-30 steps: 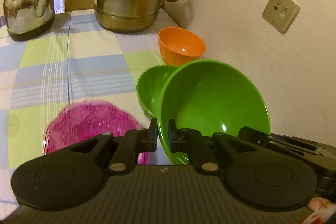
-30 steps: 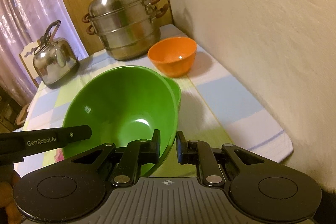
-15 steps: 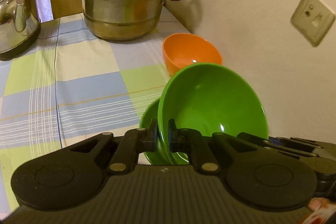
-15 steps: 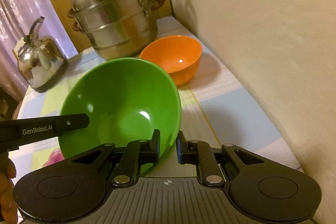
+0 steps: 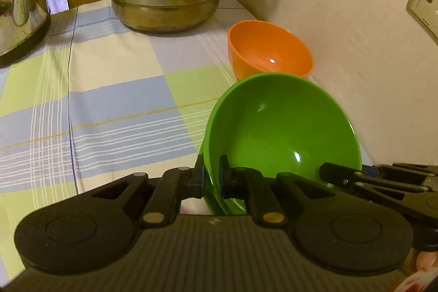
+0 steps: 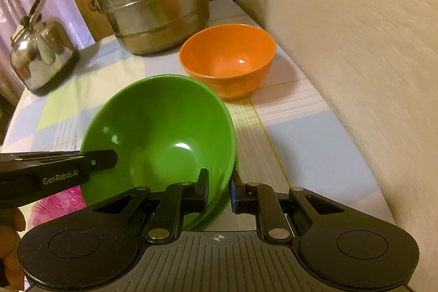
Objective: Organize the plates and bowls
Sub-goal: 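Lower the green bowl into the smaller green bowl with both grippers, then open the right gripper then the left gripper to release the bowl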
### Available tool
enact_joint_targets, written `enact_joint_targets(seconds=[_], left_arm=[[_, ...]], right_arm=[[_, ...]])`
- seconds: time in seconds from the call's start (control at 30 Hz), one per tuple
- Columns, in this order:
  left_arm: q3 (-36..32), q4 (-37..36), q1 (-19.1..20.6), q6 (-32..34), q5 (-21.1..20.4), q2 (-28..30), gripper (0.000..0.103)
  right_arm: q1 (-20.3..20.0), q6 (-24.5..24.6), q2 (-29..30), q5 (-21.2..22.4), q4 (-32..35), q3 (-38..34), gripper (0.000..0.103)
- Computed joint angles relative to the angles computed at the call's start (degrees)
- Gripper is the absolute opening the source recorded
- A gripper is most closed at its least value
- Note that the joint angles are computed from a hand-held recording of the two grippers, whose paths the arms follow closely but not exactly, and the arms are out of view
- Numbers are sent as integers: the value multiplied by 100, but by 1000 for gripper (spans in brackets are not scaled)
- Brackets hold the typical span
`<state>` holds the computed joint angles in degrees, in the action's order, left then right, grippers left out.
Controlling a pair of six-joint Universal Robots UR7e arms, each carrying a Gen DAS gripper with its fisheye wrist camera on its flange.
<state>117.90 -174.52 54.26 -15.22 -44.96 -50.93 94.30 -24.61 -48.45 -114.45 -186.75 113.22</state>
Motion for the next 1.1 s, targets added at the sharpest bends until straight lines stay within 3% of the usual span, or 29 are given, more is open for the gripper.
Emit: enact_joint_targets(seconds=[0.4, 0.87, 0.97, 1.03, 1.1], left_arm=[[62, -133, -50, 173, 64, 58, 9], [107, -350, -99, 379, 198, 125, 14], [108, -378, -118, 483, 277, 138, 15], [120, -396, -87, 420, 204, 97, 15], [142, -492, -67, 401, 175, 75, 15]], right_arm=[[87, -409, 177, -291, -357, 9, 15], [69, -436, 206, -319, -345, -5, 17], [29, -325, 144, -185, -228, 9, 27], [20, -306, 121, -119, -198, 29, 40], [17, -293, 113, -86, -243, 54, 44]])
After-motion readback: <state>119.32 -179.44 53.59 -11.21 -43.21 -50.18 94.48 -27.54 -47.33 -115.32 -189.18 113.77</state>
